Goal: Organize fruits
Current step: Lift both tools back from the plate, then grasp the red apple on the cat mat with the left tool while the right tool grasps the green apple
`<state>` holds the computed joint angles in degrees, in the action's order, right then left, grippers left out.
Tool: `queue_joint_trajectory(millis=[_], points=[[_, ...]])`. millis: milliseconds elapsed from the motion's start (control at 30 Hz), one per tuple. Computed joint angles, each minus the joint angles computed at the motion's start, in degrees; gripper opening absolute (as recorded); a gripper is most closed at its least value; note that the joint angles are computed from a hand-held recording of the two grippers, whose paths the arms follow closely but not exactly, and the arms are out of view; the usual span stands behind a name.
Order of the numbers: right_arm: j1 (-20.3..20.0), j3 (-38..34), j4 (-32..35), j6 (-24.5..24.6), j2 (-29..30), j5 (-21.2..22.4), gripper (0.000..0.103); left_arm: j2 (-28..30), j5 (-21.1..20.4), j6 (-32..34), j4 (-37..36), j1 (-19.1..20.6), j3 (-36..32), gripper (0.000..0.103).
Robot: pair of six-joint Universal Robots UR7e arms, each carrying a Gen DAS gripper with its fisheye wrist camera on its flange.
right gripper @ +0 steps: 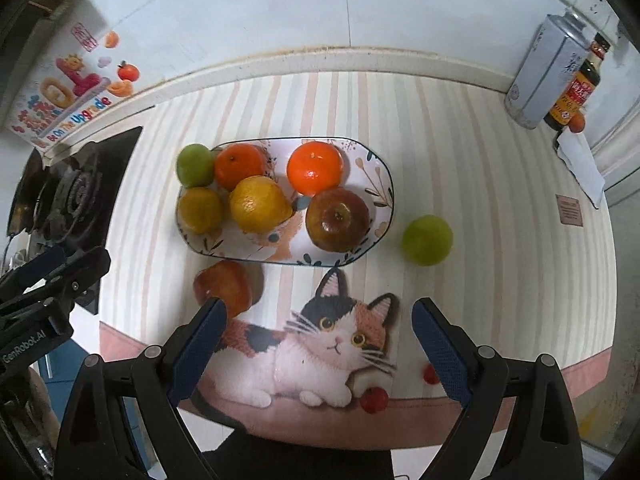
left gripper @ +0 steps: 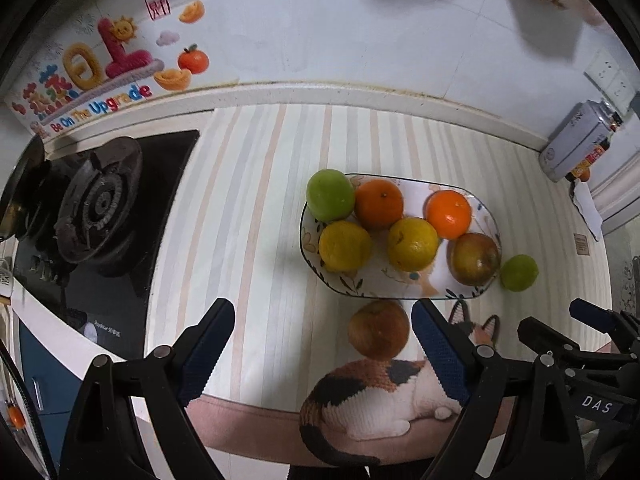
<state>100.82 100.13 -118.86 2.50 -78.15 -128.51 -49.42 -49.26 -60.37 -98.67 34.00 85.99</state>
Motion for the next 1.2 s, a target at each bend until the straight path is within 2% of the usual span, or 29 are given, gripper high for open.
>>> queue_joint_trajectory(millis=[433,567,833,1067,1200], points=[[5.16,3.53,-0.28,0.42,-8.39,0.05,0.096,-2.74,1.97,-2.32,2.11,-6.34,0.73,0.091],[6.48,3.82,-0.42,0.74,-9.94,-0.32,0.096,-3.24,2.23,-2.57,2.49,-7.79,0.71,0.091],[8.62,4.15,-1.32,0.85,-11.7,-1.95,0.096,-3.87,5.25,-3.93,4.18,-10.2,0.69,0.091],[8.33,4.3,-3.17,1.1,-12.07,-0.9,0.096,-3.91,5.08,-3.64,3.71,-10.27,0.89,0.091],[5.84,4.14,-4.93,1.24,-11.86,-0.18,0.096,-3.35,4.89,-3.67,3.01,-9.38,0.9,0.091]])
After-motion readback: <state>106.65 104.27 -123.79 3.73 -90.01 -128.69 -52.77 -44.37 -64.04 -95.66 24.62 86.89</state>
